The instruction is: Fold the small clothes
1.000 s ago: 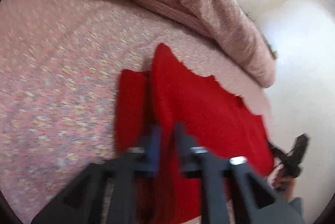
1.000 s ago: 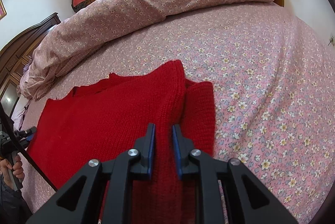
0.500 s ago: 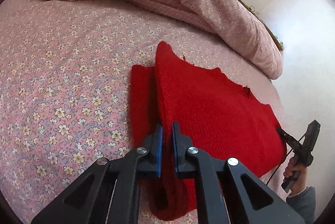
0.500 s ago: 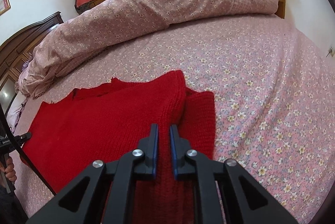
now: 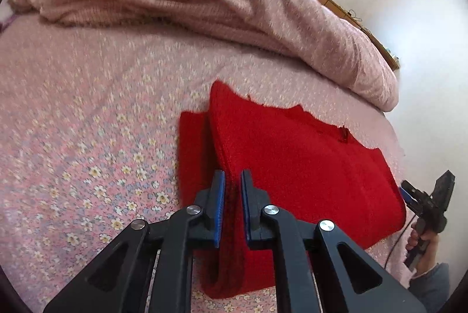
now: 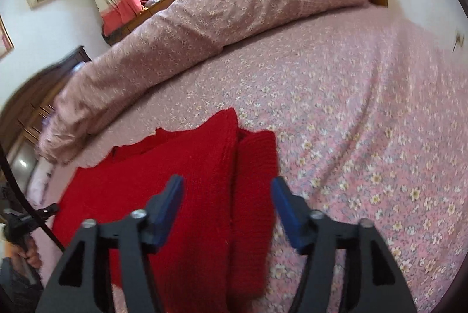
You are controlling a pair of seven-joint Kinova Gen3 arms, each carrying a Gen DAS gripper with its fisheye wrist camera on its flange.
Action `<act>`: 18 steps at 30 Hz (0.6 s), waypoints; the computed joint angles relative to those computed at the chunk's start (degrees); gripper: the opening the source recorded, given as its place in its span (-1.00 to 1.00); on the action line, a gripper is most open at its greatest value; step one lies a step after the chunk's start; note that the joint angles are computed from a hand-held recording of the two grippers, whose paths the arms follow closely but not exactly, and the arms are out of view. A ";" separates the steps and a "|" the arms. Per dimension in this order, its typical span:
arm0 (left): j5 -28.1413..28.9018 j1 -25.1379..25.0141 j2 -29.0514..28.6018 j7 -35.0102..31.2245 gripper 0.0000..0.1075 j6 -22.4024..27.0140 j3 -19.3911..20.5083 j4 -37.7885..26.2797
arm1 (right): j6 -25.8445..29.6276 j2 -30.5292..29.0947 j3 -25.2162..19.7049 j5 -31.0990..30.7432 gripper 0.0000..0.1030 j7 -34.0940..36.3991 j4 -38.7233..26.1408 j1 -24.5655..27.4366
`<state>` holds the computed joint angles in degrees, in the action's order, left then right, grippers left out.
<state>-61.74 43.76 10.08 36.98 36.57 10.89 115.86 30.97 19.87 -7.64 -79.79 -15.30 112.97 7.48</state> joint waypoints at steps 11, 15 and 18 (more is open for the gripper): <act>1.11 2.73 4.64 -9.20 -0.92 2.14 0.05 -8.29 | 25.07 11.80 -6.74 18.74 0.70 -14.12 -9.94 12.00; 2.45 4.68 6.15 -13.24 -0.92 2.22 -1.29 -10.29 | 25.94 13.16 -6.57 16.17 0.70 -14.02 -9.66 12.48; 3.34 5.28 6.46 -14.60 -0.92 0.41 -2.41 -10.41 | 26.57 14.79 -6.66 11.84 0.70 -13.74 -9.41 13.50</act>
<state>-58.40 49.03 16.54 22.38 36.98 8.47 105.45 57.53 34.66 -14.29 -67.95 -29.04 103.56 20.98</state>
